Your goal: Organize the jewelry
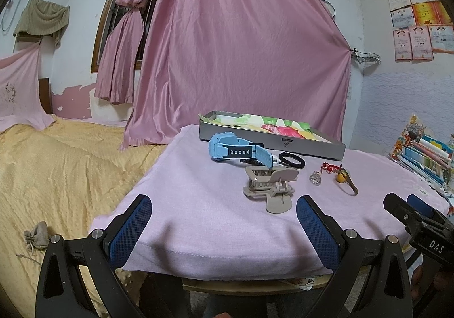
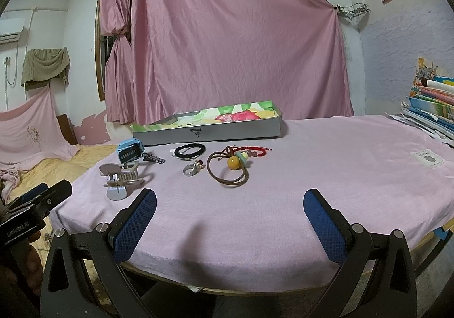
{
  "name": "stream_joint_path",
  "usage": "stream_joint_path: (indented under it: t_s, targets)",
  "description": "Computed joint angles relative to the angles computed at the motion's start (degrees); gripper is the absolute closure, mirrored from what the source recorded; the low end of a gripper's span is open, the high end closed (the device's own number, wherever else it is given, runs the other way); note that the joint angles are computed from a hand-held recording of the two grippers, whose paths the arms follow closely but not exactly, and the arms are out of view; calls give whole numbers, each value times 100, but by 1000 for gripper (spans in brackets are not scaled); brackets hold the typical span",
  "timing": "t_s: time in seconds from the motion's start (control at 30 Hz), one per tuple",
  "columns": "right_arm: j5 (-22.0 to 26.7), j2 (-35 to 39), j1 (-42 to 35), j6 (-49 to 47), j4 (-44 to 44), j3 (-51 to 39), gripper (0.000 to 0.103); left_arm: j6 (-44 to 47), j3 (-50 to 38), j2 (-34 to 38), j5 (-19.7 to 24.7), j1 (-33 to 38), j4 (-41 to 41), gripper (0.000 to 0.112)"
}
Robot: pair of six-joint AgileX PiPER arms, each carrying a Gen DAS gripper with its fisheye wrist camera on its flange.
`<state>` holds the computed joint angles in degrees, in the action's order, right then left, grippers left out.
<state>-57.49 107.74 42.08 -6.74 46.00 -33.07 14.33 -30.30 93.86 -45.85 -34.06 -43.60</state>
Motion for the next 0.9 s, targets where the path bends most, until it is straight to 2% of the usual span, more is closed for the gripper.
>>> stream_joint_path:
  t_s: [0.17, 0.23, 0.37, 0.5, 0.57, 0.73, 0.8, 0.9]
  targets:
    - [44, -52, -169, -27, -79, -25, 1, 74, -252, 22, 436, 189, 85, 10]
    - [169, -59, -291, -152, -102, -103, 1, 73, -441, 32, 796, 372, 213, 10]
    - [775, -151, -701, -271, -442, -312, 1, -277, -781, 130, 1399, 674, 714, 10]
    - [1303, -195, -990, -595, -513, -604, 1, -154, -1225, 366, 1807, 738, 755, 10]
    - [1730, -282, -1215, -606, -691, -778, 1, -101, -1424, 480, 1984, 759, 781, 10]
    - [3011, -363, -2003, 574, -2169, -1250, 1, -23, -1957, 724, 2650, 869, 824, 10]
    - [3378, -309, -2220, 1182, -2809, -1446, 1, 13, -2122, 791, 2870, 926, 787, 10]
    - [3738, -173, -2343, 1703, -3426, -1738, 1, 545, -2409, 911, 3156, 949, 220, 10]
